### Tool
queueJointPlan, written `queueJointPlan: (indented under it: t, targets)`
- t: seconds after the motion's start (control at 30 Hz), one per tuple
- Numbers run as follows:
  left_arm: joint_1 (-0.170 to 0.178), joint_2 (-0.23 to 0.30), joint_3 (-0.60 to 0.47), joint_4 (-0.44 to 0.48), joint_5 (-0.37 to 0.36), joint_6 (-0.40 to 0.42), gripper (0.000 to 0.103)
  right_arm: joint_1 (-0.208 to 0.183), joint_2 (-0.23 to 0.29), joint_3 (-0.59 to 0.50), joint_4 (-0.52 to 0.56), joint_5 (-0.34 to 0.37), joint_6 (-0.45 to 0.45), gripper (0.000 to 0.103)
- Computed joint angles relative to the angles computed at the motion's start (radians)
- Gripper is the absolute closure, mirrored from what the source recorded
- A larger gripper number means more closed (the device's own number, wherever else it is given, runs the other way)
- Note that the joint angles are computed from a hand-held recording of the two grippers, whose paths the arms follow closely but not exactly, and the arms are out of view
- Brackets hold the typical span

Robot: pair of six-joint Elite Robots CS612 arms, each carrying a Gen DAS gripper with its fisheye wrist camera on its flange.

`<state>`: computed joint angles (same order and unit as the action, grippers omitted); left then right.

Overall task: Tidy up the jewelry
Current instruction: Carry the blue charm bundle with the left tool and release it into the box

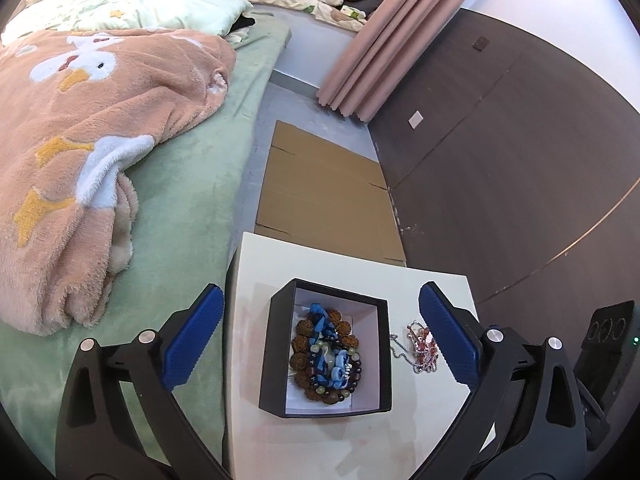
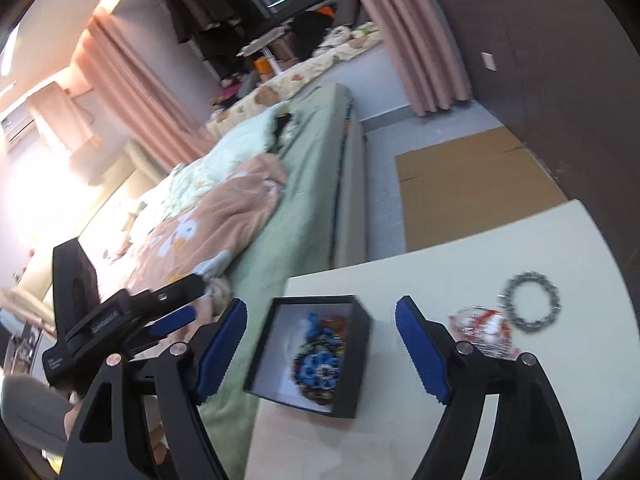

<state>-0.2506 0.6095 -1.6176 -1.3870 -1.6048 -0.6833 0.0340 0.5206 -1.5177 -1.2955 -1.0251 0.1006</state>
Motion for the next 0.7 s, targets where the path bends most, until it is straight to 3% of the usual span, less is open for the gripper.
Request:
queueJointPlan:
  t: [0.33, 0.57, 0.6, 0.7]
  targets:
    - [-0.030, -0.012, 0.028, -0.009, -0.018, 0.050, 0.006, -0.044, 0.001, -0.017, 0.043, -0.106, 0.072, 0.021]
    - [-0.069, -0.024, 0.065, -0.028, -0.035, 0.126, 0.006, -0.069, -0.003, -0.012, 0.083, -0.169, 0.091, 0.021]
    - [-0.074, -0.027, 0.072, -0.028, -0.038, 0.135, 0.007, -0.073, -0.002, -0.013, 0.086, -0.170, 0.097, 0.021]
    - [-0.085, -0.033, 0.094, -0.029, -0.069, 0.154, 0.023, -0.085, -0.002, -0.013, 0.102, -0.181, 0.114, 0.020]
